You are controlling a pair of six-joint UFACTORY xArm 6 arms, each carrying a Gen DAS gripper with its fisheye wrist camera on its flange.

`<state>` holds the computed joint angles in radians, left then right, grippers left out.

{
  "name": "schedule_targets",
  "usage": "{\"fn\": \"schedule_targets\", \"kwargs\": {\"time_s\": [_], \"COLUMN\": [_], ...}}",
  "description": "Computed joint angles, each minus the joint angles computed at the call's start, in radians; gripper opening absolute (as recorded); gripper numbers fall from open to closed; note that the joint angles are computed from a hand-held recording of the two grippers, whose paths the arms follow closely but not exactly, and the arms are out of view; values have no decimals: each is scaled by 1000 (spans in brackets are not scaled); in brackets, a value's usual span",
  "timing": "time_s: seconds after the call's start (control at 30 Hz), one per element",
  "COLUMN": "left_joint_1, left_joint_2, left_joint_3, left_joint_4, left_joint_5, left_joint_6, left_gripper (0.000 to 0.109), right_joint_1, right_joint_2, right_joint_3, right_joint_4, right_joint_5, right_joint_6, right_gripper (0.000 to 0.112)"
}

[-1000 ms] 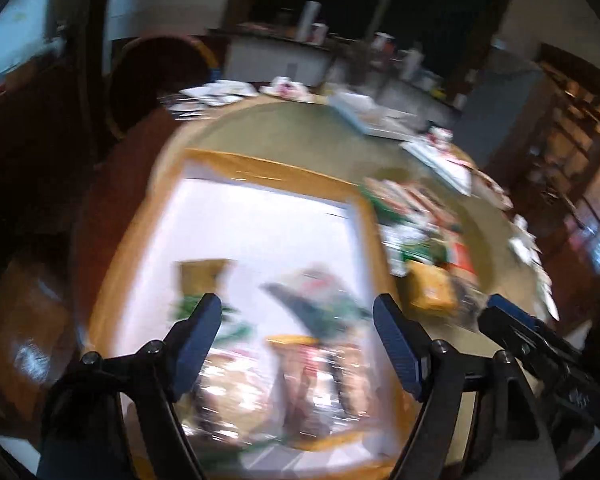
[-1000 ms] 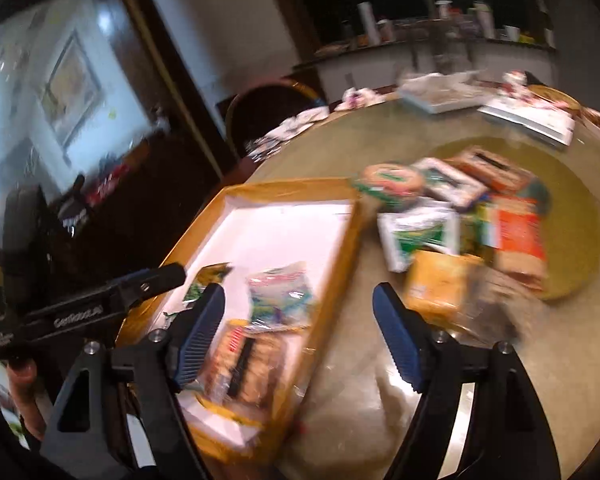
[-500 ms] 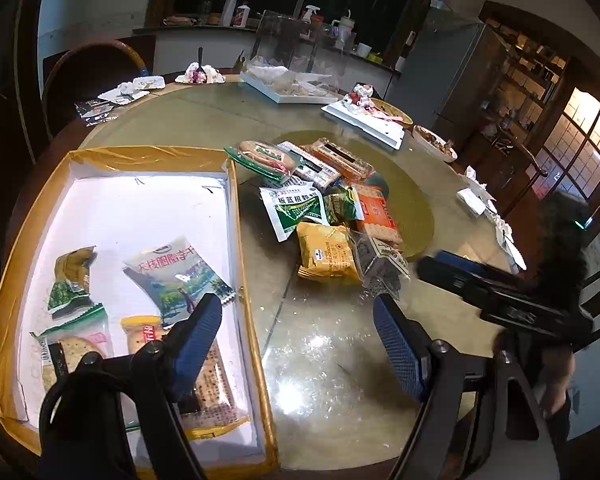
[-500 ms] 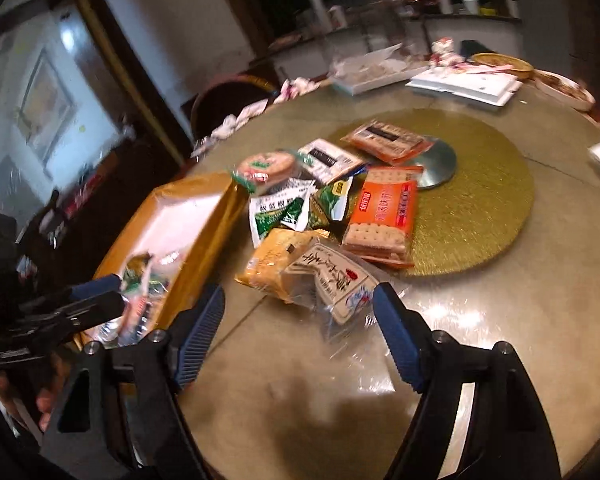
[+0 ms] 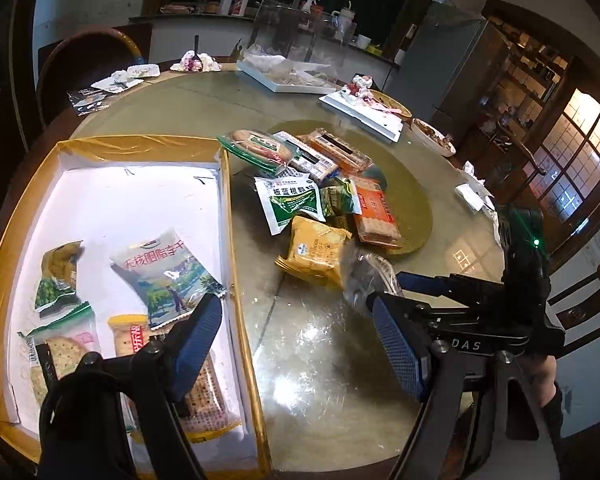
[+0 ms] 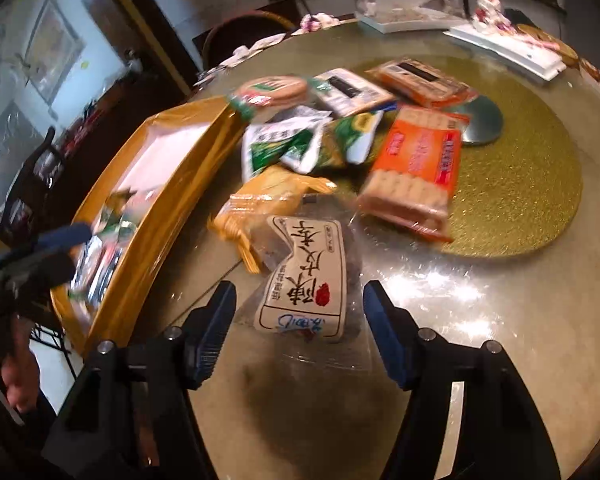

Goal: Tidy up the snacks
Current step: 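Grasp the clear labeled bag with the right tool while the left grasps the cheese crackers, then carry both packs over the box and release them inside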

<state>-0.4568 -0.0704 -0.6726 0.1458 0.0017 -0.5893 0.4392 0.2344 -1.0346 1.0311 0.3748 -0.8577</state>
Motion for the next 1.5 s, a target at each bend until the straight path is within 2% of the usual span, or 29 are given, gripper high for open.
{"fn": "schedule_targets", "kwargs": {"time_s": [0.13, 0.2, 0.3, 0.4, 0.5, 0.63, 0.7, 0.77, 0.83, 0.9, 0.97, 1.13, 1.2, 1.33, 1.4, 1.5], "left_joint_1": [1, 5, 7, -11, -29, -45, -41, -42, -47, -47, -45, -46, -57, -86, -94, -98], "left_joint_2": [3, 6, 13, 37, 105, 242, 312, 366, 424, 460, 492, 441, 402, 320, 302, 274], "left_joint_3": [-6, -17, -30, -65, -146, -313, -405, -488, -572, -614, -656, -565, -509, -384, -361, -302], "left_joint_4": [5, 38, 58, 13, -13, -141, -116, -127, -37, -8, 34, 38, 11, 50, 52, -31], "left_joint_5": [9, 32, 46, 75, 121, 232, 295, 372, 432, 461, 522, 468, 446, 390, 379, 303], "left_joint_6": [-2, -25, -42, 14, 80, 227, 212, 223, 178, 163, 120, 89, 85, 19, 15, 62], "left_gripper": [78, 78, 78, 78, 78, 78, 76, 76, 76, 73, 50, 45, 44, 44, 44, 44], "right_joint_1": [-13, -20, -5, 5, 14, 6, 9, 1, -3, 0, -2, -6, 0, 19, 17, 32], "right_joint_2": [41, 79, 62, 8, -67, -144, -170, -188, -197, -193, -187, -186, -195, -209, -221, -216], "right_joint_3": [-55, -92, -68, 8, 121, 223, 262, 275, 284, 281, 273, 271, 286, 319, 333, 345], "right_joint_4": [-17, -58, -108, -85, -101, 7, -1, 61, 109, 139, 158, 204, 169, 73, 12, -64], "right_joint_5": [48, 65, 22, -36, -136, -193, -231, -219, -214, -217, -213, -214, -234, -278, -268, -304], "right_joint_6": [74, 155, 212, 235, 323, 336, 366, 317, 267, 244, 220, 173, 205, 294, 355, 420], "right_gripper": [67, 57, 52, 50, 49, 49, 49, 49, 50, 50, 50, 50, 50, 50, 50, 48]}}
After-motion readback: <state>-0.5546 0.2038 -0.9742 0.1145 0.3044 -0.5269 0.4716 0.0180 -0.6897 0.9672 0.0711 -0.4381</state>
